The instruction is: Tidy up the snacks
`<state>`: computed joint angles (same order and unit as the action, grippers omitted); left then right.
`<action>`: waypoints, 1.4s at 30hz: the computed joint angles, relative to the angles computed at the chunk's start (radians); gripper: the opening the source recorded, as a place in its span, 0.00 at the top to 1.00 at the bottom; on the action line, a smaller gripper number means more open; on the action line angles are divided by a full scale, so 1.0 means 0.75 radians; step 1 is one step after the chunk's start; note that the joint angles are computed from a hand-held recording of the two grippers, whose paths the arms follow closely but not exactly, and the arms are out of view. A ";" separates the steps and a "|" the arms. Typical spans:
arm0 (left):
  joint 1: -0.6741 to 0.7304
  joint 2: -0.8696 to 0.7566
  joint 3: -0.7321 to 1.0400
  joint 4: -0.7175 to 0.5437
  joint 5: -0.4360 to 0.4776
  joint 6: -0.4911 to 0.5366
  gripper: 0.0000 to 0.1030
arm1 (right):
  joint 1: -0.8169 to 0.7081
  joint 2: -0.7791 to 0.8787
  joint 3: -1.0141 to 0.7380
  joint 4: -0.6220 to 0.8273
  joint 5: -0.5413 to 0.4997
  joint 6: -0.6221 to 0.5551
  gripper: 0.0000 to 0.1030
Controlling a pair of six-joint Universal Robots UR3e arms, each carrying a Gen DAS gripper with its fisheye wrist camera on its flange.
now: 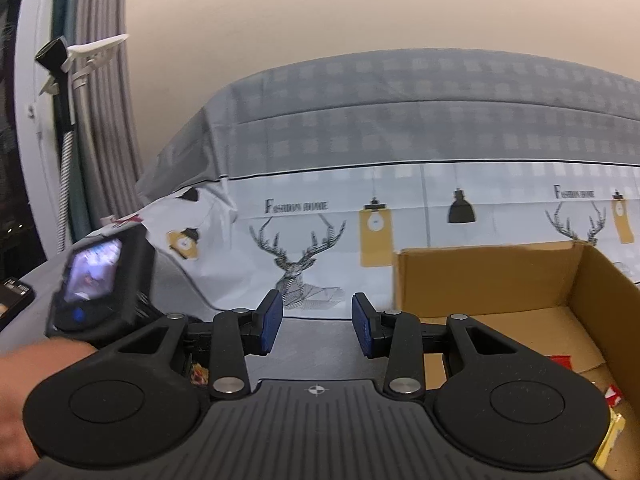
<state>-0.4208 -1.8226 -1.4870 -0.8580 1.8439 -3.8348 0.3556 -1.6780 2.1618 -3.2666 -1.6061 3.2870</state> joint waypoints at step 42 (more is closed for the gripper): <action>0.019 0.241 -0.206 -0.189 -0.093 0.155 0.19 | 0.234 0.715 -0.567 0.419 -0.069 -0.058 0.96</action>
